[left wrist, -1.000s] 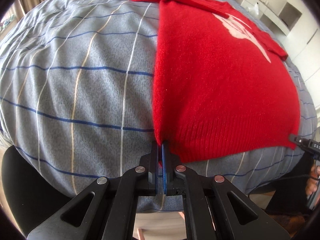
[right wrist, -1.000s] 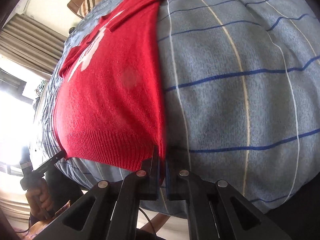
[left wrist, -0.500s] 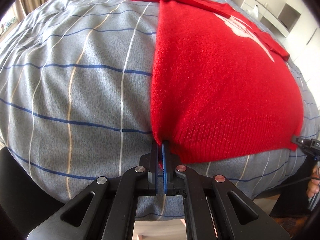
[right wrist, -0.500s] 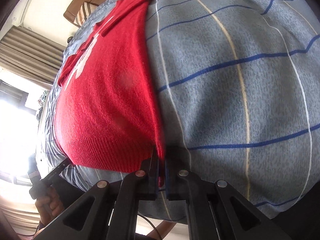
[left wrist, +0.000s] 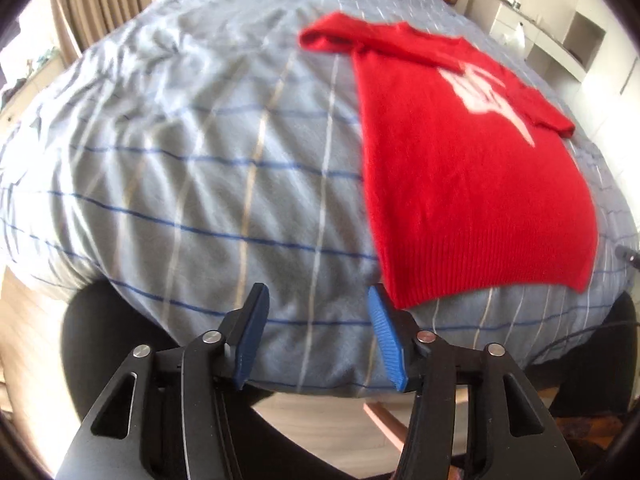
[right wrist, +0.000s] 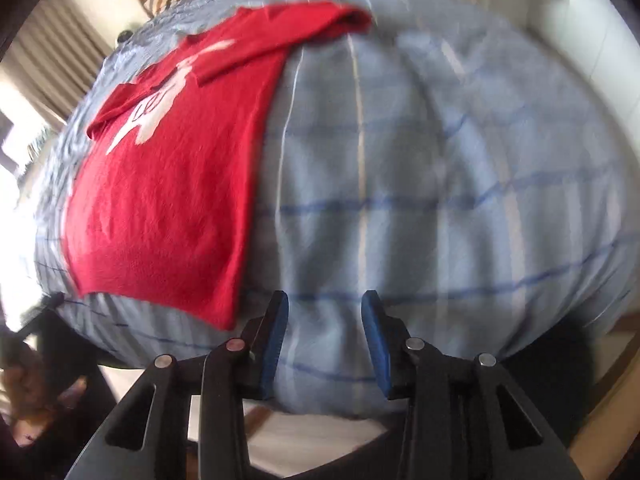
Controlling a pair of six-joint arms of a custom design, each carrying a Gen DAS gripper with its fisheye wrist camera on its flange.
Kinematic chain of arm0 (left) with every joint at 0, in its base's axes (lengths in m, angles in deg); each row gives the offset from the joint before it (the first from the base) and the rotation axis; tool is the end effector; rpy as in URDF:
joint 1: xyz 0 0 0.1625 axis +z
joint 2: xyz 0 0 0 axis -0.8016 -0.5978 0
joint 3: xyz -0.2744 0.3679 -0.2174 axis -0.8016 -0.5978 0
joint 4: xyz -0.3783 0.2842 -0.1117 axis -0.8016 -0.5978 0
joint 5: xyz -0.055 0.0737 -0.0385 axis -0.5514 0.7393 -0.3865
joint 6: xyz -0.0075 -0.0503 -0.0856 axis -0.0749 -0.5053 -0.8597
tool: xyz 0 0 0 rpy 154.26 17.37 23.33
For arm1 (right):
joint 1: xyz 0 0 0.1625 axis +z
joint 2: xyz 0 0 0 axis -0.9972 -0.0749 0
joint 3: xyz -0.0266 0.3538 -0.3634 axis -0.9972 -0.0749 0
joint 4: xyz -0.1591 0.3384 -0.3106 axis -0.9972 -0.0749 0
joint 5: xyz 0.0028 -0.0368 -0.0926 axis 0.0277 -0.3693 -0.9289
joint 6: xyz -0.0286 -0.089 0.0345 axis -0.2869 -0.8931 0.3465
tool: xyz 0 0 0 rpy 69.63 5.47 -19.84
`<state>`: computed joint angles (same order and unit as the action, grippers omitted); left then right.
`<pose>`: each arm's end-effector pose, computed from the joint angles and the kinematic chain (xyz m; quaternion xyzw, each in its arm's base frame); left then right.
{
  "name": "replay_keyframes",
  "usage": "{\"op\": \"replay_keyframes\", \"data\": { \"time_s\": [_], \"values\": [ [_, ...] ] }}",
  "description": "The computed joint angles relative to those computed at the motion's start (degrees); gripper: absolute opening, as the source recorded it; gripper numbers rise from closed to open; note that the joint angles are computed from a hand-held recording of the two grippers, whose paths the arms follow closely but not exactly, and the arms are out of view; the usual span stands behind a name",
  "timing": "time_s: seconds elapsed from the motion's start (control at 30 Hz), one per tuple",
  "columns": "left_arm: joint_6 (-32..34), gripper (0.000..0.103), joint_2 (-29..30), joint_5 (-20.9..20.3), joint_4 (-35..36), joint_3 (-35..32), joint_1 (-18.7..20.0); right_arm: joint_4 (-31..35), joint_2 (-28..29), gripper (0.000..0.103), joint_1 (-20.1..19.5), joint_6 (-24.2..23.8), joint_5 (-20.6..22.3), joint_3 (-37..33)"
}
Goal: Fold small clothes
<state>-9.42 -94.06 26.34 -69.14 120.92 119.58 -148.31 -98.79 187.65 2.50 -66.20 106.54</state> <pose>-0.0740 -0.6832 0.3010 0.0841 0.9005 -0.2470 0.3480 0.2120 -0.7015 0.2007 0.0860 -0.8941 0.2315 0.3735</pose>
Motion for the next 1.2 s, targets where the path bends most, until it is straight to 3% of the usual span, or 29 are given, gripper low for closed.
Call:
{"op": "replay_keyframes", "data": {
  "time_s": [0.07,0.17,0.23,0.27,0.37,0.43,0.5,0.6,0.8,0.93,1.07,1.2],
  "values": [
    [3.87,0.068,0.75,2.46,-9.49,-0.26,-0.17,-5.68,3.06,0.043,1.37,-10.96,-0.22,-5.06],
    [7.18,0.069,3.75,4.66,-22.48,-2.1,0.73,-7.25,8.78,0.057,1.7,-24.14,8.4,-14.16],
    [9.01,0.069,6.09,6.74,-30.16,-2.86,1.45,-1.23,12.02,0.057,0.46,-27.56,17.52,-20.45],
    [10.11,0.069,7.06,7.81,-33.12,-2.96,1.8,1.55,14.2,0.057,0.06,-28.56,19.33,-23.88],
    [11.0,0.069,8.25,10.38,-35.9,-2.13,2.89,7.54,21.95,0.057,-0.32,-31.16,15.28,-34.36],
    [6.51,0.069,8.06,11.35,-28.77,-3.5,3.86,10.43,25.09,0.052,-1.04,-29.81,12.26,-38.68],
    [4.31,0.069,7.15,9.27,-27.94,-3.4,4.42,7.85,24.77,0.008,-1.86,-27.35,12.74,-38.72],
    [1.82,0.069,6.94,9.25,-25.96,-3.47,4.67,0.09,19.45,0.008,-3.44,-20.87,15.66,-34.15],
    [1.65,0.069,7.86,9.33,-25.18,-4.11,4.68,-11.77,8.36,0.008,-7.97,-13.78,6.22,-28.56],
    [2.7,0.069,8.59,10.62,-25.67,-4.32,4.46,-9.12,2.77,0.008,-11.13,-9.02,2.36,-25.56],
    [3.1,0.069,8.83,11.26,-25.84,-4.32,4.38,-4.56,-0.62,0.008,-13.55,-1.06,4.04,-21.66],
    [3.9,0.069,9.08,11.93,-26.1,-4.32,4.32,-1.65,-1.07,0.008,-14.78,3.09,5.03,-19.56]
  ]
}}
